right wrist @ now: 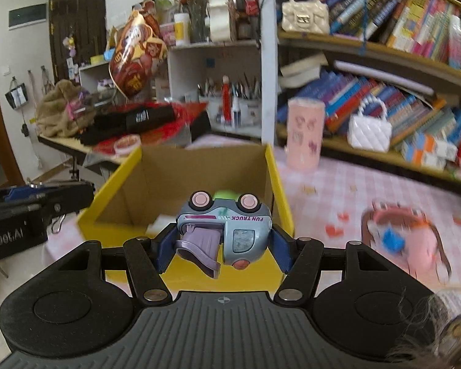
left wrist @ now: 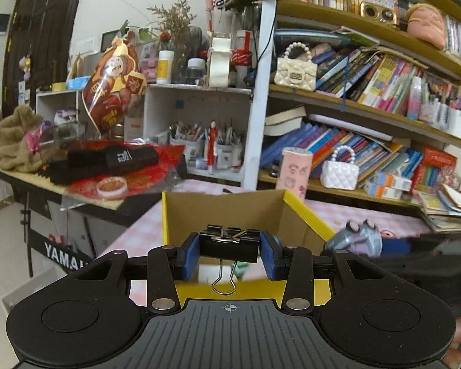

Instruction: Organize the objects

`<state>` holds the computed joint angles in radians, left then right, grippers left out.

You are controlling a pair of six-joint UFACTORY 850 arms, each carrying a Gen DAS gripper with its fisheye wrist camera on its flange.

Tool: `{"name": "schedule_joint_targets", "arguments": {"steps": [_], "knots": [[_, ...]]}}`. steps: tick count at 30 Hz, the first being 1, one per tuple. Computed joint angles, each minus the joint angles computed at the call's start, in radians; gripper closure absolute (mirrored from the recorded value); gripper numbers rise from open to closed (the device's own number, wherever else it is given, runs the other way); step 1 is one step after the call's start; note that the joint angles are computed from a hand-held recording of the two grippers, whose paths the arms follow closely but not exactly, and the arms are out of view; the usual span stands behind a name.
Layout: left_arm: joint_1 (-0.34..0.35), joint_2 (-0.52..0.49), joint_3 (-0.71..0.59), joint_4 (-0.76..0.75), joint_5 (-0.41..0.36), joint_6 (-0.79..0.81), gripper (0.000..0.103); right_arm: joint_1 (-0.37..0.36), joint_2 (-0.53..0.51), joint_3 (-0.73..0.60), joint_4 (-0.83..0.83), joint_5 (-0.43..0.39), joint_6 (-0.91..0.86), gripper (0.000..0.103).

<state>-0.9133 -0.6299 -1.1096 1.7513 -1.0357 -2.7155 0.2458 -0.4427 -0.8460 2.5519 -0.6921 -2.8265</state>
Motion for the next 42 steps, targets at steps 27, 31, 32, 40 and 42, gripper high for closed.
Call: {"name": "schedule_joint_targets", "arguments": {"steps": [27, 31, 32, 40, 42], "knots": [[0.180, -0.231, -0.346, -0.395, 0.344, 0.371, 0.063, 0.082, -0.459, -0.769, -1.313, 0.263, 1.204, 0.043], [0.180, -0.238, -0.355, -0.408, 0.339, 0.400, 0.062, 0.095, -0.477, -0.801, -1.472, 0.279, 1.340, 0.043], [0.178, -0.239, -0.354, -0.405, 0.334, 0.399, 0.062, 0.098, -0.479, -0.805, -1.504, 0.285, 1.368, 0.043], [0.145, -0.228, -0.336, -0.291, 0.230, 0.313, 0.031, 0.085, -0.447, -0.754, -1.255, 0.288, 1.189, 0.038], [0.131, -0.209, -0.313, -0.247, 0.196, 0.274, 0.031, 0.074, -0.410, -0.702, -1.101, 0.280, 1.049, 0.038]]}}
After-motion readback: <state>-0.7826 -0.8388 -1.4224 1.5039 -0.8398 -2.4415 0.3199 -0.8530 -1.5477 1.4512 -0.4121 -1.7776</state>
